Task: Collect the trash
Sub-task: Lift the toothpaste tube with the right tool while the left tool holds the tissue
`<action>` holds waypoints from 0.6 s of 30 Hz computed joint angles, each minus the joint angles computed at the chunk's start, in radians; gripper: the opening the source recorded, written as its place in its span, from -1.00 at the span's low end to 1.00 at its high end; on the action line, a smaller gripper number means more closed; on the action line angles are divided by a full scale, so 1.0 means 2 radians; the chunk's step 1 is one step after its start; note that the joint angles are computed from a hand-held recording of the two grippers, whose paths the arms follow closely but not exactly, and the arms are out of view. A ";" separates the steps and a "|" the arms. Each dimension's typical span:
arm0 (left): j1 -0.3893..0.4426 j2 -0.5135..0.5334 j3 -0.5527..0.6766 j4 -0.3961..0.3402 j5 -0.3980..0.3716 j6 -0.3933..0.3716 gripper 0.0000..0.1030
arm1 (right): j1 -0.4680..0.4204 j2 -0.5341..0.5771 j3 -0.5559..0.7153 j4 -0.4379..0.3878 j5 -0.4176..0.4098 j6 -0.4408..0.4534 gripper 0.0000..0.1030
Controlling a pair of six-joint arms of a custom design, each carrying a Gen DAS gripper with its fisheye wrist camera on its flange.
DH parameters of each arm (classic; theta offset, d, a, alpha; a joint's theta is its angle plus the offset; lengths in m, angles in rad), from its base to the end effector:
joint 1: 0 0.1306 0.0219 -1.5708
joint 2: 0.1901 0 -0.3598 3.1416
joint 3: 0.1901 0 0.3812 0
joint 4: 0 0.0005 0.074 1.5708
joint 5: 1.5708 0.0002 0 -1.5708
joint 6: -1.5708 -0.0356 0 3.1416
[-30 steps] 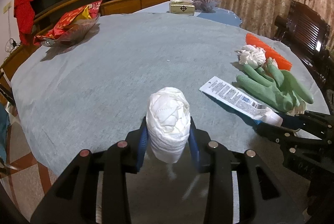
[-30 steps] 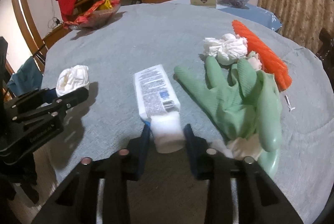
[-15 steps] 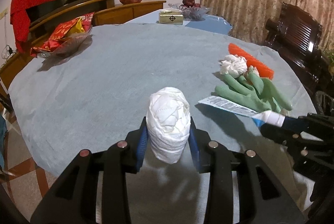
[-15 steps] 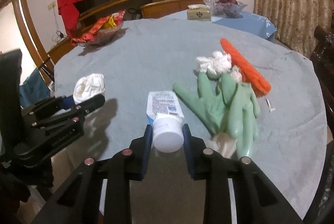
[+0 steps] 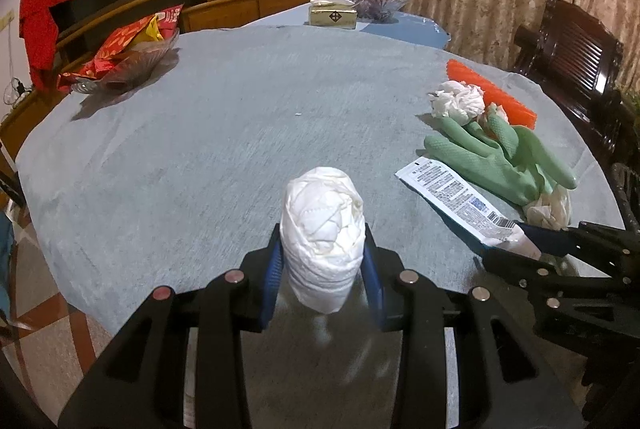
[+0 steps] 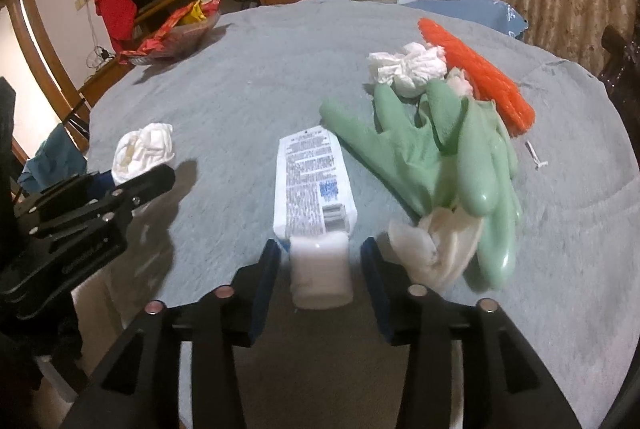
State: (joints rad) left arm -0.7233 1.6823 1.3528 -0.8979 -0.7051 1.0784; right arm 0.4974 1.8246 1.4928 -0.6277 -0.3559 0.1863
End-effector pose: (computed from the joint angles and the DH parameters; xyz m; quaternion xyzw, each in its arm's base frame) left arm 0.4072 -0.3295 0.2555 -0.2214 0.8997 0.0856 0.3662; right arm 0.5201 0.2959 0.2433 -0.3648 0.8664 0.2126 0.2664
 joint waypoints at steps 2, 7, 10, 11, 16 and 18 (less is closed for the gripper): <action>0.000 0.001 0.000 0.001 0.001 -0.001 -0.32 | 0.001 -0.001 -0.001 0.003 0.002 0.007 -0.28; -0.001 0.003 0.004 0.000 -0.001 -0.003 -0.32 | -0.001 -0.021 -0.016 0.017 -0.003 0.010 -0.32; -0.003 0.002 0.009 -0.001 -0.008 -0.007 -0.32 | -0.004 -0.037 -0.023 0.025 -0.013 0.005 -0.34; -0.004 0.001 0.010 -0.001 -0.010 -0.009 -0.32 | -0.006 -0.043 -0.026 0.028 -0.017 0.003 -0.34; -0.012 0.003 0.025 0.001 -0.018 -0.020 -0.32 | -0.013 -0.056 -0.028 0.022 -0.026 0.005 -0.37; -0.014 0.007 0.030 0.000 -0.018 -0.021 -0.32 | -0.015 -0.055 -0.027 0.014 -0.023 0.008 -0.37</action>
